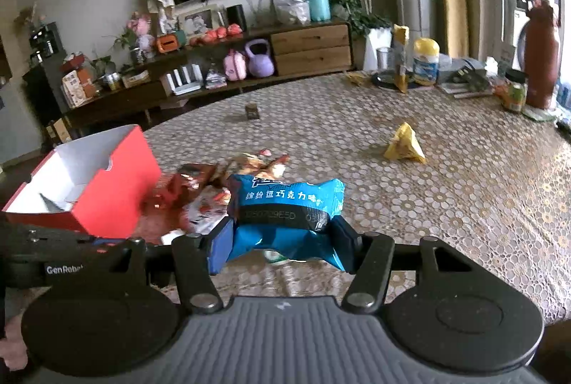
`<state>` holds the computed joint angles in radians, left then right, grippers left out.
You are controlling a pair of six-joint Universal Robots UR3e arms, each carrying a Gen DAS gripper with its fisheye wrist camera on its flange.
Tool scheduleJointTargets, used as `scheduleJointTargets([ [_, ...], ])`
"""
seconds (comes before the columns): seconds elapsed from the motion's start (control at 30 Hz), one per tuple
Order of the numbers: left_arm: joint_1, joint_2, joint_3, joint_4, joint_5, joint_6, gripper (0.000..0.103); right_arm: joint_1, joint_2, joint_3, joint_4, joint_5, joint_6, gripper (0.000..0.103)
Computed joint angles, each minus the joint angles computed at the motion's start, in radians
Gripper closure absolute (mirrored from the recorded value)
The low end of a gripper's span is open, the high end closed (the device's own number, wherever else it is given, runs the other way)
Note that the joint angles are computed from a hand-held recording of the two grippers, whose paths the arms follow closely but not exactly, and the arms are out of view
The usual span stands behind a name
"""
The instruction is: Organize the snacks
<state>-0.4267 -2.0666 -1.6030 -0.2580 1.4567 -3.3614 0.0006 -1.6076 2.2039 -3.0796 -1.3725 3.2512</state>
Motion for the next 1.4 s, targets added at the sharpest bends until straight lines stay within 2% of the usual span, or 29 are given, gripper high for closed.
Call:
scheduleJointTargets([
  [0.3,0.083,0.206,-0.166,0.026,-0.041,-0.008,0.094,0.117,-0.017,-0.117,0.086,-0.042,0.020,0.045],
  [0.63,0.191,0.351,-0.201,-0.019,-0.054,0.051,0.094,0.275,0.164,-0.422,0.160,-0.086,0.039,0.045],
  [0.97,0.321,0.404,-0.216,-0.039,-0.056,0.109,0.094,0.410,0.463,-0.860,0.315,-0.112,0.057,0.045],
  [1.4,0.509,0.391,-0.231,-0.065,-0.074,0.188,0.094,0.505,0.896,-1.550,0.647,-0.134,0.054,0.045],
])
